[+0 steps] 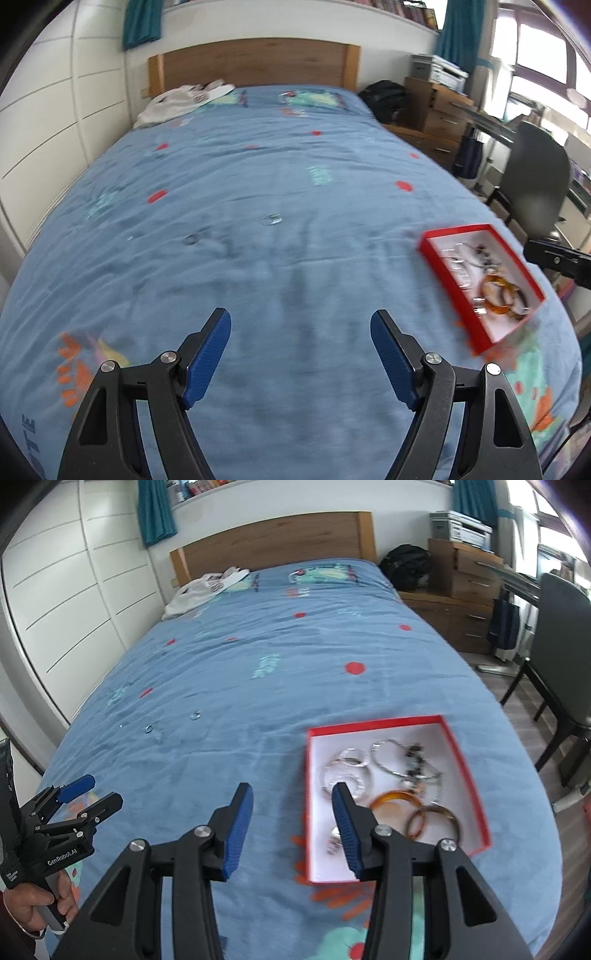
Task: Organize jewelry
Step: 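Withdraw both tools toward the two small silver rings on the bed, then grasp a small silver ring with the left tool while the right tool grasps the other ring, then carry both small silver rings with both tools into the red box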
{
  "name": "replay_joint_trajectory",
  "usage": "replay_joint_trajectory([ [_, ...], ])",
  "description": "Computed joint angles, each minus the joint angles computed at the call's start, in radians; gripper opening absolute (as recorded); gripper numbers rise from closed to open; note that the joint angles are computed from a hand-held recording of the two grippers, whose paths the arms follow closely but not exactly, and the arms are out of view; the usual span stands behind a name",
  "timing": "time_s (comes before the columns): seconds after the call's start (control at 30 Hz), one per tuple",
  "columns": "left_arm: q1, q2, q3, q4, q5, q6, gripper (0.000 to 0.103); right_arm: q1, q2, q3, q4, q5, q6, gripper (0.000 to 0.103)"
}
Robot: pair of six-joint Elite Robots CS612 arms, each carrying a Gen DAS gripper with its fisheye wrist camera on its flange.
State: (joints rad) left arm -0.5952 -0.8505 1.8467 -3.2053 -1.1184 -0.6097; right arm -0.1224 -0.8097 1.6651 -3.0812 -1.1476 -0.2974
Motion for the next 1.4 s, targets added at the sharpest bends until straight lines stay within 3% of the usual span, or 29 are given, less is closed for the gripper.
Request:
replay_joint_trajectory([
  [0.27, 0.094, 0.031, 0.018, -0.053, -0.023, 0.001, 0.077, 0.081, 0.087, -0.125, 0.069, 0.023, -0.014, 0.045],
  [0.6, 0.197, 0.139, -0.125, -0.063, -0.096, 0.069, 0.075, 0.18, 0.269, -0.404, 0.219, 0.058, -0.047, 0.045],
  [0.87, 0.242, 0.213, -0.226, -0.002, -0.136, 0.036, 0.067, 0.22, 0.413, -0.631, 0.332, 0.042, -0.036, 0.045],
  [1.03, 0.251, 0.235, -0.26, 0.011, -0.146, 0.046, 0.065, 0.228, 0.446, -0.687, 0.346, 0.052, -0.052, 0.044],
  [1.1, 0.251, 0.242, -0.275, 0.023, -0.145, 0.061, 0.061, 0.233, 0.452, -0.7, 0.352, 0.041, -0.065, 0.044],
  [1.17, 0.248, 0.244, -0.281, 0.029, -0.143, 0.077, 0.048, 0.237, 0.457, -0.707, 0.348, 0.033, -0.074, 0.043],
  [1.23, 0.245, 0.247, -0.289, 0.038, -0.144, 0.1, 0.039, 0.24, 0.457, -0.708, 0.355, 0.026, -0.094, 0.021],
  [1.27, 0.243, 0.248, -0.29, 0.037, -0.146, 0.109, 0.034, 0.241, 0.457, -0.708, 0.357, 0.023, -0.1, 0.018],
  [1.37, 0.246, 0.246, -0.283, 0.016, -0.166, 0.101, 0.02, 0.241, 0.453, -0.7, 0.354, 0.026, -0.107, 0.018],
  [1.4, 0.247, 0.245, -0.28, 0.01, -0.17, 0.098, 0.02, 0.24, 0.45, -0.694, 0.35, 0.029, -0.106, 0.018],
])
